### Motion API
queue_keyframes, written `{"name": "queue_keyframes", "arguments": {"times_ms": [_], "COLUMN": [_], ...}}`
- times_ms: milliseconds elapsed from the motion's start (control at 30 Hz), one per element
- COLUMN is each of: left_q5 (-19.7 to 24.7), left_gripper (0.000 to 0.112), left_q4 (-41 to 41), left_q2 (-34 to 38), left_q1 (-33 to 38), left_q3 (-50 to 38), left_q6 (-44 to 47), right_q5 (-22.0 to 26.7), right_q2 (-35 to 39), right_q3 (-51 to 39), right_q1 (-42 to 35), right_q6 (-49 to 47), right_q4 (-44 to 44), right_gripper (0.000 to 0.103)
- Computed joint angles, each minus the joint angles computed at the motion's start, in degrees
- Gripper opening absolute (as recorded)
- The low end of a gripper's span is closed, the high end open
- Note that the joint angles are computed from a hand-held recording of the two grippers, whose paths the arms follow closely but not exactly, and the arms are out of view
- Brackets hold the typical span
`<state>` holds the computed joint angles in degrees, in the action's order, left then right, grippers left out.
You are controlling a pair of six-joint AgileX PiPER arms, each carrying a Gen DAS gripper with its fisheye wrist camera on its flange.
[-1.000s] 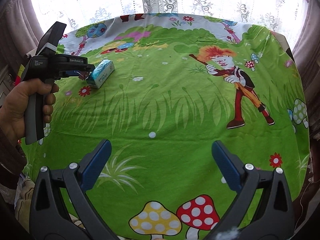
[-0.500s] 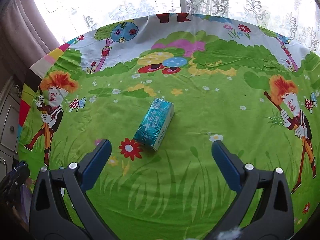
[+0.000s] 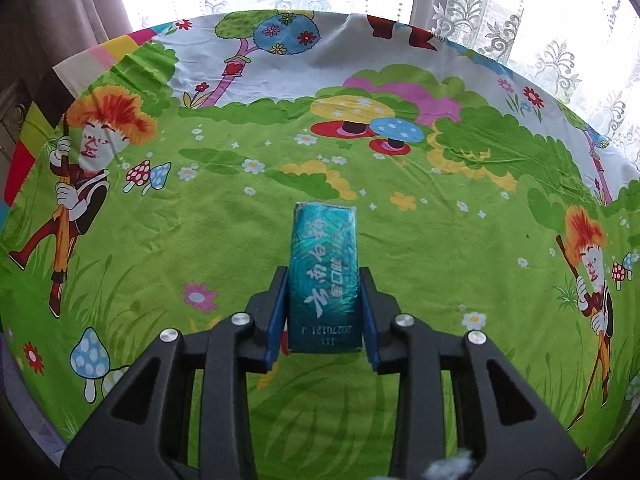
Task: Organize rigid objects
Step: 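Grasp the brown binder clip with the left tool while the right tool grasps the teal tissue pack, then carry the binder clip and tissue pack over the cardboard box, then open both tools to drop the clip and tissue pack inside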
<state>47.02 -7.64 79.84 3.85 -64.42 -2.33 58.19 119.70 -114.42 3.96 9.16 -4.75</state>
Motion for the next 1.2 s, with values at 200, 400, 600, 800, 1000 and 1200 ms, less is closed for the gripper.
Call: {"name": "queue_keyframes", "arguments": {"times_ms": [200, 400, 600, 800, 1000, 1200], "left_q5": [1.9, 4.7, 8.0, 11.1, 12.6, 14.3], "left_gripper": [0.043, 0.043, 0.043, 0.044, 0.045, 0.061], "left_q4": [1.6, 0.9, -0.2, -3.5, -5.0, -6.2], "left_q2": [-6.8, -14.1, -21.0, -25.5, -27.0, -27.3], "left_q1": [3.0, 7.7, 12.0, 16.6, 18.4, 18.5], "left_q3": [4.3, 8.2, 11.3, 13.1, 13.3, 13.1], "left_q6": [0.4, 4.2, 8.5, 13.7, 15.6, 16.3], "right_q5": [-2.3, -1.1, 0.7, 0.8, 1.2, 0.9], "right_q2": [-15.1, -25.8, -31.9, -33.6, -34.5, -35.7], "right_q3": [15.6, 24.0, 28.4, 32.2, 33.8, 34.9], "right_q1": [8.4, 21.1, 34.4, 45.6, 49.5, 49.8], "right_q6": [-3.0, 0.2, 6.3, 12.8, 17.6, 19.7], "right_q4": [4.5, 4.6, 1.6, -2.1, -6.6, -8.4], "right_gripper": [0.037, 0.037, 0.037, 0.037, 0.039, 0.063]}}
